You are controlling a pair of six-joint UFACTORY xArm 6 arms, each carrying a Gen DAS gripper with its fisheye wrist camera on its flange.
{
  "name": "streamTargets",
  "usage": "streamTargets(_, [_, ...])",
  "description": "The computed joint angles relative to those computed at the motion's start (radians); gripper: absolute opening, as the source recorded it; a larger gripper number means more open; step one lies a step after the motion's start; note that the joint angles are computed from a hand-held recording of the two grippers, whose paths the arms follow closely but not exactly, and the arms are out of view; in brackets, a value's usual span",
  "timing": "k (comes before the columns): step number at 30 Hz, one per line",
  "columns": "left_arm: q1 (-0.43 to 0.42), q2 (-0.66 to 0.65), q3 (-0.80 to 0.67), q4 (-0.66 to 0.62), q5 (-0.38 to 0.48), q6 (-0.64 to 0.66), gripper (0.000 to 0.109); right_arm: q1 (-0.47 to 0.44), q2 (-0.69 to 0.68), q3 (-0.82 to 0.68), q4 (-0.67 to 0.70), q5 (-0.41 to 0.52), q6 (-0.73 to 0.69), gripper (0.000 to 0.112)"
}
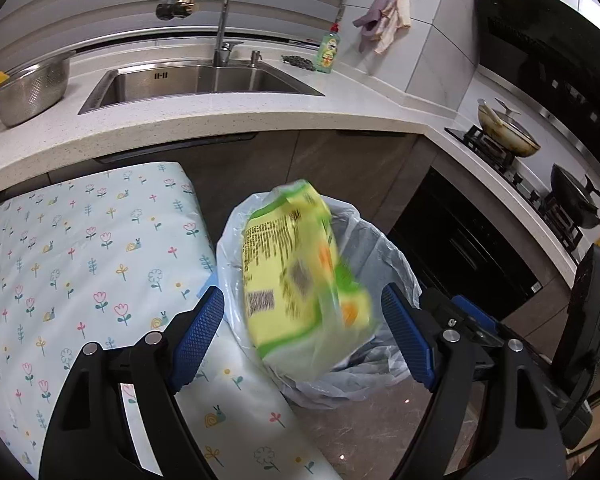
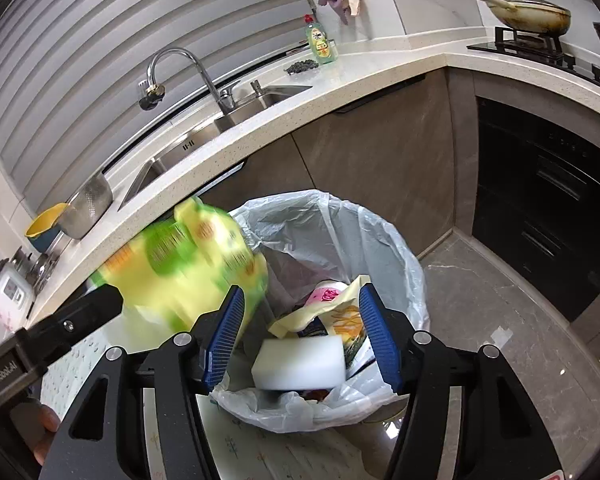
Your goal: Collect trash
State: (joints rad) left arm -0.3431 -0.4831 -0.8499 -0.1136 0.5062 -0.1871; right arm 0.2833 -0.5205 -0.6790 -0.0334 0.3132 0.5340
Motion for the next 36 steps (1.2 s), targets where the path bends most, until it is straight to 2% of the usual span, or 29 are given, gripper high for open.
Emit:
streamTargets(7, [-0.029, -0.024, 0.012, 0.073, 0.013, -0.07, 0.077, -0.01, -0.068, 0.013, -0.036, 0.05, 0.01, 0.059])
streamTargets(10, [-0.03, -0.044, 0.02, 0.125, 0.027, -0.115, 0.077, -0.004, -0.092, 0.016, -0.054, 0.068, 0.018, 0.062])
streamTargets(17, [-0.022, -0.118, 0.048, 0.223, 0.078, -0.19, 0.077, 0.04, -0.156, 0.017, -0.093, 0.131, 0.023, 0.063])
streamTargets(20, [-0.02, -0.159, 0.064, 0.263, 0.107, -0.219, 0.077, 0.067, -0.181, 0.013, -0.118, 0.16, 0.033, 0.067])
streamTargets(25, [-0.021, -0.237, 0.088, 0.33, 0.171, -0.257, 0.078, 0.132, -0.227, 0.002, -0.189, 0.226, 0.069, 0.069])
streamTargets(32, [-0.028, -0.362, 0.133, 0.395, 0.254, -0.3, 0.088, 0.251, -0.27, -0.025, -0.346, 0.342, 0.172, 0.084])
streamTargets(36, [-0.042, -0.432, 0.156, 0.44, 0.306, -0.338, 0.09, 0.323, -0.278, -0.044, -0.437, 0.413, 0.228, 0.085])
